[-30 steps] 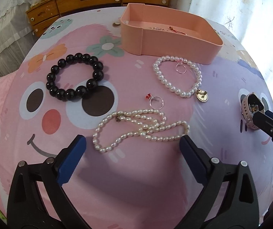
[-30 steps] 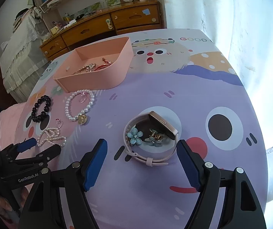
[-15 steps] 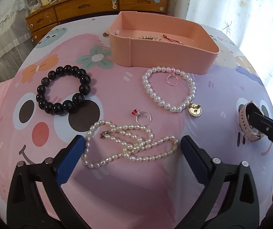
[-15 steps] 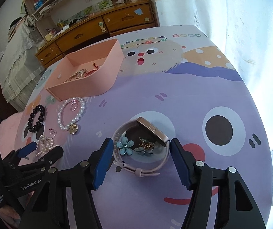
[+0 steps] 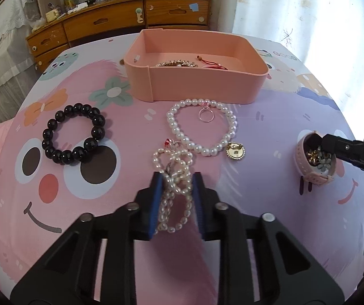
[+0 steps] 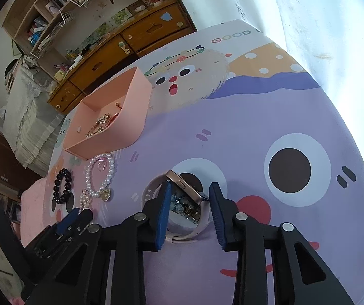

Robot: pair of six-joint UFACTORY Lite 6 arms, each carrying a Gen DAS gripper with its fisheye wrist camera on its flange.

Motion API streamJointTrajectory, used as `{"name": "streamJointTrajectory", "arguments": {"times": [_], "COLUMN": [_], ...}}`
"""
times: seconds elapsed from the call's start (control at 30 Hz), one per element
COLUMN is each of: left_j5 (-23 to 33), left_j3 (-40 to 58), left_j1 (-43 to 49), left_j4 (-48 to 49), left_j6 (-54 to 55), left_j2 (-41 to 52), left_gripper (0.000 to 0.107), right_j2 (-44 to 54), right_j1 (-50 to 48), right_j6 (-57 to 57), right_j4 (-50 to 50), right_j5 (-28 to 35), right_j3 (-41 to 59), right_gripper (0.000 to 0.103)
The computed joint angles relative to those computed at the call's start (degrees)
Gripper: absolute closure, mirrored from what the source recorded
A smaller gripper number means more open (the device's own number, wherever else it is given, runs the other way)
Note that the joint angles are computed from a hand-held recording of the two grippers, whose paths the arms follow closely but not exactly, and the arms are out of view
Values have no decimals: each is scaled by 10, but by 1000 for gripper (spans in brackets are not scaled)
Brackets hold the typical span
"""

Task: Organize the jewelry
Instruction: 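Grasp the pearl necklace with the left tool while the right tool grasps the pink watch band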

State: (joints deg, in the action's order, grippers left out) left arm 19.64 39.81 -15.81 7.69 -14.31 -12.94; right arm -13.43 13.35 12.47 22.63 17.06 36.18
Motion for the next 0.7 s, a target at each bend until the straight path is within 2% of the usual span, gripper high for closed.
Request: {"name": "streamJointTrajectory", "arguments": {"times": [0.2,0.3,0.47,0.57,0.7], "left_j5": [3,5,8,11,22], "left_j3": [1,2,5,8,10], "left_j1": [18,18,10,18,40], "left_j4": [-75,-72,-41,-71,-139], "left_j6": [82,78,50,83,153], "left_j2": [-1,-1,1,3,1], "left_gripper": [91,91,91,92,92], "right_j2": [20,20,17,4,-12], "right_j1": [36,59,60,62,70], "right_j6": [117,186,173,173,181], "right_j4": [-159,-240,-245,-241,-251], "right_j5": [27,36,34,32,42], "right_j3": [27,29,28,24,28], "right_gripper": [81,84,87,94,94]}}
